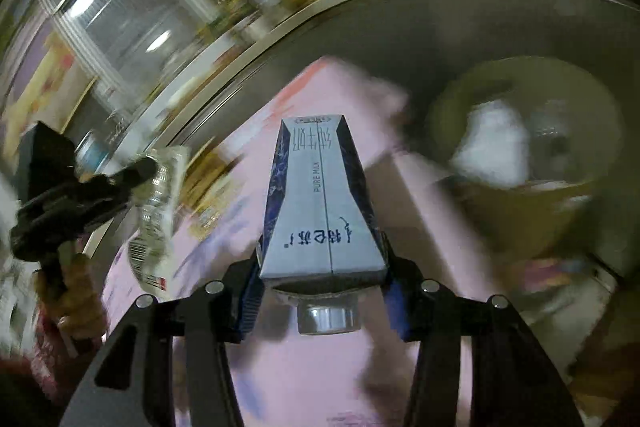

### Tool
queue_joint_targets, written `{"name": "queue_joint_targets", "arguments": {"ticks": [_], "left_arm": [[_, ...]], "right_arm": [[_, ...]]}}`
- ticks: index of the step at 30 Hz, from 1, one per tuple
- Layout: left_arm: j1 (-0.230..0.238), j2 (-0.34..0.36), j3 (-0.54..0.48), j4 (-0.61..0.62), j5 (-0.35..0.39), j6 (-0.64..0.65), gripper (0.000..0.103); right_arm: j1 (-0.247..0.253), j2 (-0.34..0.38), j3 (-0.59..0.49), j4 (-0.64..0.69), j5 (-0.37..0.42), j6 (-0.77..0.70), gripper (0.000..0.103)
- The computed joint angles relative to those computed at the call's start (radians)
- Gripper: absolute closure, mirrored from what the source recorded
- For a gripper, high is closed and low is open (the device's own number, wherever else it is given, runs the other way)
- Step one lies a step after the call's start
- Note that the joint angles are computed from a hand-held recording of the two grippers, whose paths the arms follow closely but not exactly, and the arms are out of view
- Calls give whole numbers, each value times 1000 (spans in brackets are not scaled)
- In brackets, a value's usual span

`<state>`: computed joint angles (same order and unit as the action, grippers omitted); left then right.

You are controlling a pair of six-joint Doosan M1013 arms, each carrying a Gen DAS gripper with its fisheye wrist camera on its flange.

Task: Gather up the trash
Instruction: 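Carry the carton and wrapper to the beige bin and release both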

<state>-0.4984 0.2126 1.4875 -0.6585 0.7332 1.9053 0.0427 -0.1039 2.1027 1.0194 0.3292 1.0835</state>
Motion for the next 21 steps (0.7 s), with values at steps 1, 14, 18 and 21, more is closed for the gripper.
{"name": "queue_joint_targets", "arguments": {"ticks": [1,14,18,21], "left_arm": [[-19,25,-35,10,2,-5,87],[-188,387,-493,330,110,-328,82],[-199,453,-570,395,266,-386,53],[-199,434,-530,422,266,-359,51]], "right_arm": [[-21,-6,6,-57,-25,70,54],[-181,84,-105,-644,17,562,54],[-173,130,-119,-606,-22,544,46],[-177,142,-112,-464,-22,410,42]]}}
